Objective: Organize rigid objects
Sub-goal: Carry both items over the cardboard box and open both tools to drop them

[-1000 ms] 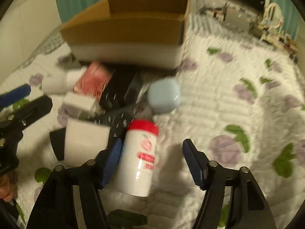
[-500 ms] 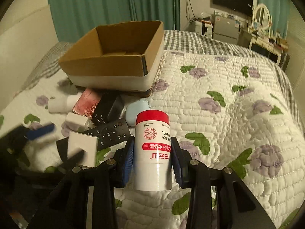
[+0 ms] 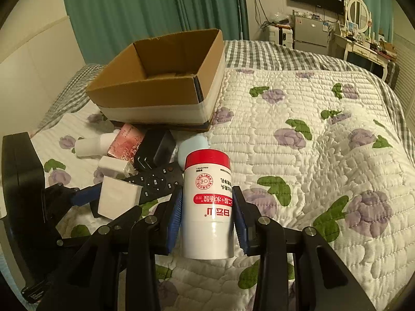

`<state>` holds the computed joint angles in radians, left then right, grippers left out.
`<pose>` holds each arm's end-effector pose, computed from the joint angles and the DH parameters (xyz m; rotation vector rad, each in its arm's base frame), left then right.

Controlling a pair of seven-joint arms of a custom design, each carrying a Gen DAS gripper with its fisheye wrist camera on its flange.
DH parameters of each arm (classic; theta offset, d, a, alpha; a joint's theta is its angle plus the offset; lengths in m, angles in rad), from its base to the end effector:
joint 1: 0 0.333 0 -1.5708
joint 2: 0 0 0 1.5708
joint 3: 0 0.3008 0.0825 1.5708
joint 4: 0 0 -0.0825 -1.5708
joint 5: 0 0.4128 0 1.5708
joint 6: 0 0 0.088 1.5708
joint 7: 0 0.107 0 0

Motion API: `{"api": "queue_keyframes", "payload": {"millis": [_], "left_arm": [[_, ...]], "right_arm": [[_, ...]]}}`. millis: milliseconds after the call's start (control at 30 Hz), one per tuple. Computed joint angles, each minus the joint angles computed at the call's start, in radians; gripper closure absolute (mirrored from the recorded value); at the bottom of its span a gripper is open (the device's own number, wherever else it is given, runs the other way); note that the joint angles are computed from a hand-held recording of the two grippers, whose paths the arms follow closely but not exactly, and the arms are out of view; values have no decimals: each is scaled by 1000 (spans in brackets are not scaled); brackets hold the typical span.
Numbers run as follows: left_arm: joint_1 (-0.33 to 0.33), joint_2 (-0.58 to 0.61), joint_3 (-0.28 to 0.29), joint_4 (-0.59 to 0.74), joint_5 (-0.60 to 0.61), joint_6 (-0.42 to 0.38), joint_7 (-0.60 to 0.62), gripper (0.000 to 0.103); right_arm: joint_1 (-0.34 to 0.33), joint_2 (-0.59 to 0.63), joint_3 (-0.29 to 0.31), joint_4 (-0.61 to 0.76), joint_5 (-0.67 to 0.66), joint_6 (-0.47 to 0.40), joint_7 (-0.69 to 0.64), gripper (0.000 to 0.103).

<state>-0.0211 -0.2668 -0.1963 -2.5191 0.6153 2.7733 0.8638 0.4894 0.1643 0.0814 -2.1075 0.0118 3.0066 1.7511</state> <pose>0.4808 -0.1315 0.3899 -1.7786 1.8497 -0.4313 0.5367 0.3418 0.3930 -2.0129 1.3736 -0.3528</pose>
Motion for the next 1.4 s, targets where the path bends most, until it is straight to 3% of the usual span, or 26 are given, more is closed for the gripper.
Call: {"api": "queue_keyframes", "payload": {"millis": [167,433,633,767,933,1167,1400], "left_arm": [[-3,-62,12,-38,-38,62,2,50],[-3,-138,42,-47,-136,135,64,50],[56,-131,38,33,-149,159,82,50],[95,-67,44,142,-136,165,94,50],[84,50,91,284,-179,171,178,50],[86,270,110,486,-211,111,269,50],[91,390,113,554,-307,86,398,50]], "right_arm": [[33,-33,-35,-20,-102,13,79,67],[-1,-64,0,0,-108,24,55,67],[-14,-30,1,116,-121,16,22,67],[6,42,-18,254,-132,1,5,67],[42,166,-52,454,-136,-40,-13,67],[73,369,-78,746,-101,-118,-61,67],[66,570,-74,995,-44,-222,-115,67]]}}
